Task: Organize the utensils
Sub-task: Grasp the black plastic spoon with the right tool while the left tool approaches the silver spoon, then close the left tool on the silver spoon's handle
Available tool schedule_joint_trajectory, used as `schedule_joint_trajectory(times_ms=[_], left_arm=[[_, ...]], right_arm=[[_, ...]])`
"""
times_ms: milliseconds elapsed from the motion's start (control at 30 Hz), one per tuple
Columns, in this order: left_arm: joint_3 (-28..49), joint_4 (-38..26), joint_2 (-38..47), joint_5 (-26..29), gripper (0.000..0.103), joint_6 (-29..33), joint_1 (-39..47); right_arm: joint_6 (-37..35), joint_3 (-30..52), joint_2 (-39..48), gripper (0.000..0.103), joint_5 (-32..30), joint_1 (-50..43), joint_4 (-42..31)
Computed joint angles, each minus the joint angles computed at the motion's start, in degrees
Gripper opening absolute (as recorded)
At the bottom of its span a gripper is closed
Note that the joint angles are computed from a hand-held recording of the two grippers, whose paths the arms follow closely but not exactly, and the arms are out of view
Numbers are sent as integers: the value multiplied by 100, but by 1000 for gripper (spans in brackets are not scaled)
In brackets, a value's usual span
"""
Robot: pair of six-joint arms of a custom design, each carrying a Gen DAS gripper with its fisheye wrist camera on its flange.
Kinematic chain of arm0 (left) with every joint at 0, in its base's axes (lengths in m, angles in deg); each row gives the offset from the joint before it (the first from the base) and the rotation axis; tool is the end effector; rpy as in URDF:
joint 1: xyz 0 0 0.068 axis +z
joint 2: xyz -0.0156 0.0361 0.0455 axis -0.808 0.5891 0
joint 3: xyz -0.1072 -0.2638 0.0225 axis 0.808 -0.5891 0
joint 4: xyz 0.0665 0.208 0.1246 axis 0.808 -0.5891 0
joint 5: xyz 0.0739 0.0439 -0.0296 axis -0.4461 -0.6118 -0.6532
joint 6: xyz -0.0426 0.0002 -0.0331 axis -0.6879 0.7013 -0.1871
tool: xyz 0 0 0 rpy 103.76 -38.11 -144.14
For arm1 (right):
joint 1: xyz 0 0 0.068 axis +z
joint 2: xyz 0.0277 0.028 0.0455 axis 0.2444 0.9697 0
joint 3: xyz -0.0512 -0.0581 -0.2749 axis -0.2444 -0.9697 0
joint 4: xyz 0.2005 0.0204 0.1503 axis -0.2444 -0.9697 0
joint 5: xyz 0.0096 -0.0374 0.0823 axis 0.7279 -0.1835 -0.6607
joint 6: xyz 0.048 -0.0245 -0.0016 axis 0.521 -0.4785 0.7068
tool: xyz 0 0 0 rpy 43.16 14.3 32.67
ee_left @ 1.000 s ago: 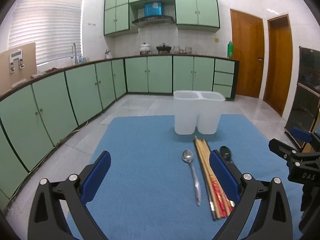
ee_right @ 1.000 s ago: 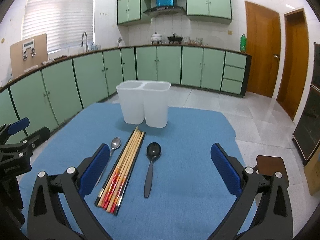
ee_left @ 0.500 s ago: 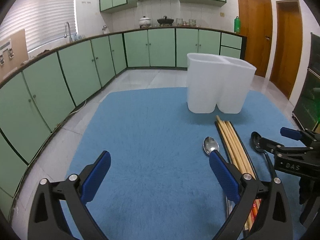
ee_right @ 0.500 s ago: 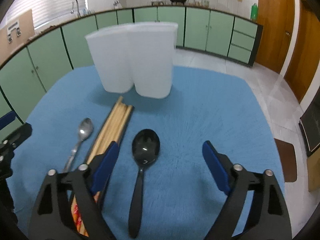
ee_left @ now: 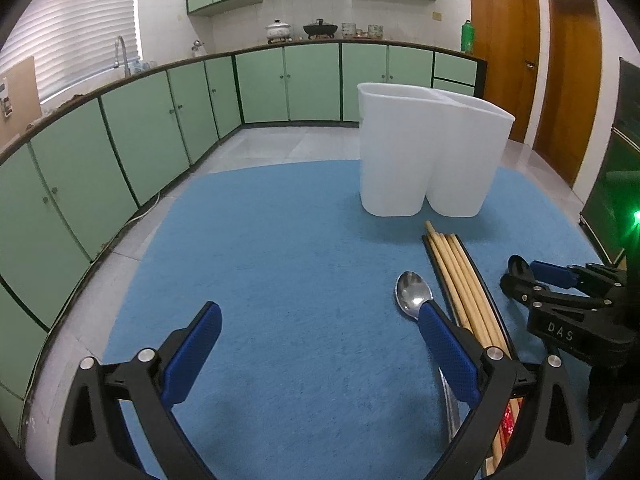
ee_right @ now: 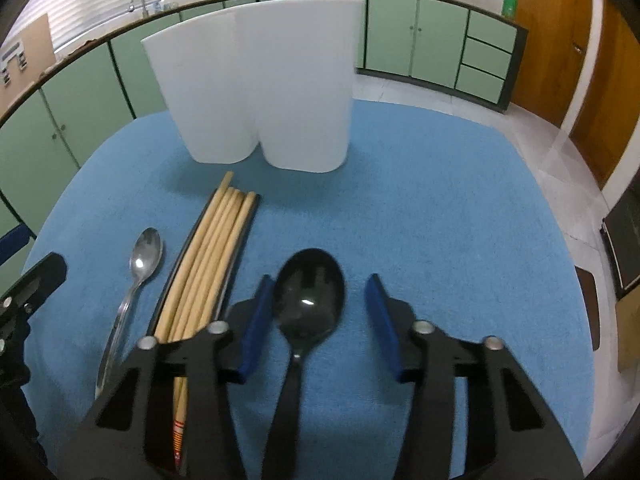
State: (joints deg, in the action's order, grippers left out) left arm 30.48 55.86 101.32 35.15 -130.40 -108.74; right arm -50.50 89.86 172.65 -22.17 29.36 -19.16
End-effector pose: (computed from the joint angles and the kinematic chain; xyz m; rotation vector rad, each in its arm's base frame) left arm 0.2067 -0.2531 0.1341 -0.0940 2.3246 0.1030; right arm 0.2489 0.0692 0.1338 -0.3903 2.4756 0.1508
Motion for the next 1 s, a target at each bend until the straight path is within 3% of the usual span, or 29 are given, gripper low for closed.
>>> schedule_joint_trajectory(times_ms=[367,667,1000], left_arm=[[631,28,526,476,97,459,215],[1584,-601,1287,625,97,661,434],[1722,-701,1396,1036,97,714,728]], right_arm=[[-288,76,-118,34,-244,-422,-232],[-286,142,-36,34,-425,-570,-230],[-337,57,-56,35,-393,-567,-172]])
